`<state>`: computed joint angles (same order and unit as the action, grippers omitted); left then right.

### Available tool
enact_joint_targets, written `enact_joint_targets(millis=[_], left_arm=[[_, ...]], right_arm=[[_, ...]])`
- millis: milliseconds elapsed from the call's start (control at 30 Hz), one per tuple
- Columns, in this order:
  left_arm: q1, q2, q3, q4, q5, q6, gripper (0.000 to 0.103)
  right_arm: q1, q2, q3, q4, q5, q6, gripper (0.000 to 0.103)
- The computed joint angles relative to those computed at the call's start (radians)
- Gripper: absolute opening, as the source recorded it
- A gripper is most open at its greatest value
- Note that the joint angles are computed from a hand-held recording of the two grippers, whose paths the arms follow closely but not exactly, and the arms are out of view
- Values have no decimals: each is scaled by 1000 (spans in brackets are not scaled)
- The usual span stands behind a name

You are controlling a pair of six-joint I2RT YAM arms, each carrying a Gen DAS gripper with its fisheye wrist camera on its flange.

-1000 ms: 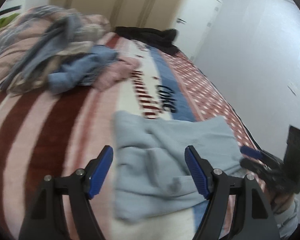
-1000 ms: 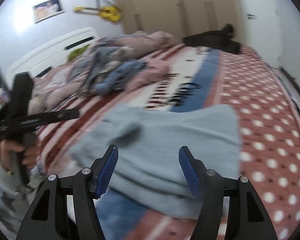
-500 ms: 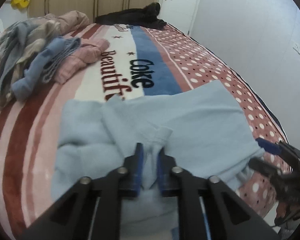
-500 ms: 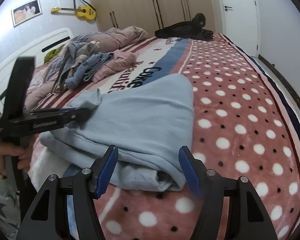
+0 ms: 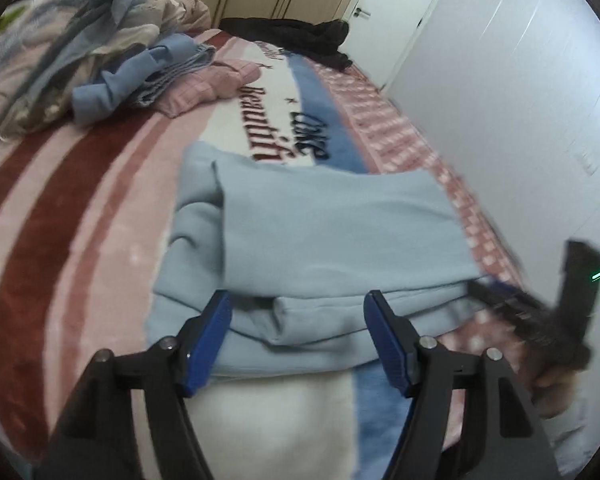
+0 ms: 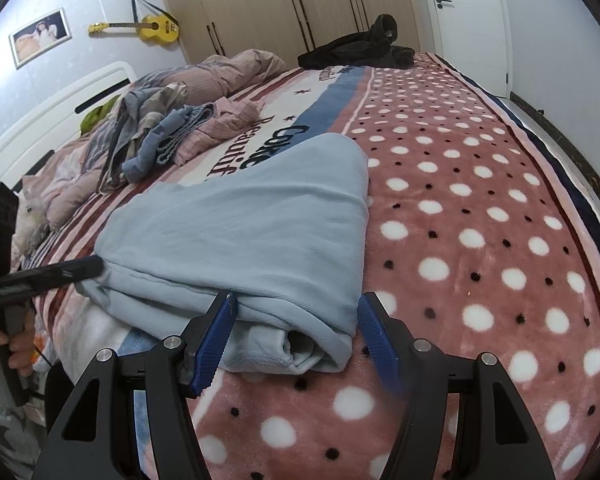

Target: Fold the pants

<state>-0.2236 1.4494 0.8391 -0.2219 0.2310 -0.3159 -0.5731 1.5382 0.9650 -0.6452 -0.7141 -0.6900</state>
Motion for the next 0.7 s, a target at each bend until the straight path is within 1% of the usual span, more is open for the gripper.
enact_joint_targets(millis=[67,100,133,233,300,333,367,400,433,467,500,567,633,700], left_arm=[[25,28,24,-10,84,-14,65],[33,52,42,-24,110,-26,65],[33,77,58,-40,115,-37,65],[26,121,82,-39,116,-59,64],[33,132,90,-31,137,-85,63],[34,138,98,-33,141,-94,61],[33,149,114,-41,134,-102,48],[33,159,126,-49,130,-100,29],[30,177,148,-60,135,-98,24],[26,188,163,-63,146,-99,20],[13,191,176,-63,132,-95,18],[-26,173,195,-53,66,-68,15],[-48,142,208,-36,16,-41,13],[-44,117,219,-35,5,-9,13]], right_arm=[[0,0,0,-1,-2,1,60],[1,0,1,-3,-2,2,61],[1,0,1,-1,-1,2,61],[1,1,2,-1,-3,3,61],[1,1,3,-3,-3,3,61],[1,1,3,-3,-3,3,61],[3,2,5,-6,-3,3,61],[3,1,5,-6,-3,5,61],[3,1,4,-4,-3,5,61],[4,0,4,-5,-5,7,61],[6,-2,2,-4,-5,12,61],[8,-2,3,-6,-5,13,61],[8,0,4,-8,-7,15,61],[12,-2,4,-10,-6,23,61]])
